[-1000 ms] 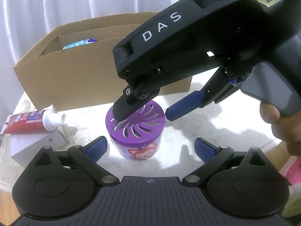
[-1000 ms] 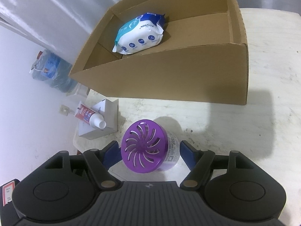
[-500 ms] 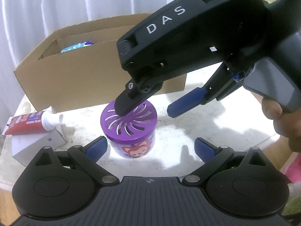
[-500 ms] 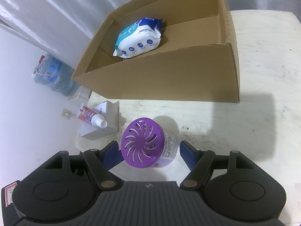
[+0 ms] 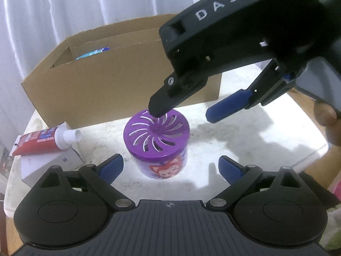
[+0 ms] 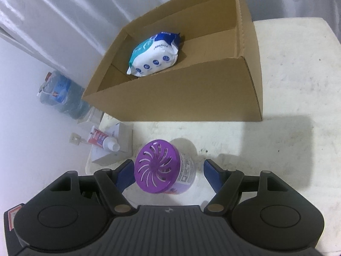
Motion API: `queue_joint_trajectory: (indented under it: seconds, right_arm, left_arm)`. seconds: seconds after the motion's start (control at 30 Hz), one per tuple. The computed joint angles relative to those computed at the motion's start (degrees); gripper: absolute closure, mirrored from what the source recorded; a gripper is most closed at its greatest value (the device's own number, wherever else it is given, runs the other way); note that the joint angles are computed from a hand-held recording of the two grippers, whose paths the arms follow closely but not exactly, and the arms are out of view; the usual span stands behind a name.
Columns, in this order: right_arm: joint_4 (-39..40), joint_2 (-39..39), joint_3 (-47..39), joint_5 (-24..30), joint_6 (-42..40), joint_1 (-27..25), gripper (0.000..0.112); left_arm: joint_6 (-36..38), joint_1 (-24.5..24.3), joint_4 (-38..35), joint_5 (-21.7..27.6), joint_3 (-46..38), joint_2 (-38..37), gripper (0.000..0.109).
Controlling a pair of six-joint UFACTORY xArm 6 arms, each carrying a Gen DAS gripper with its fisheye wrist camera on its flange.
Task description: Organize objects
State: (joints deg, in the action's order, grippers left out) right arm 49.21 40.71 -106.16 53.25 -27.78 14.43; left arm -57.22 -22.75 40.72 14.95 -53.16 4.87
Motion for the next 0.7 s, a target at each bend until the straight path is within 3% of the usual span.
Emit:
queue_joint_trajectory:
  seconds: [0.17,0.27,0.53,0.7]
  right_arm:
    - [-0.09,2.03,-2.30,-0.39,0.43,0.30,0.037]
    - [-0.76,3.20,-3.61,0.13,0.96,0.69,0.039]
    - [-1.49,4.83,-5.36,1.97,1.49,1.17,0.054]
    - [-1.73,3.92,-4.04,1.58,1.12,1.26,0.054]
  left_arm:
    - [-0.75,0.43,0.39,0.21,-0.82,1.34,0.016]
    - [1.96,0.23,-3.05,0.36,-1.14,2.22,0.029]
    - [1.96,0.87,-4.39,-1.84,-0.74,2.58,0.041]
    - [1.82,0.71,-4.17,-1.07,-1.16,2.58,0.044]
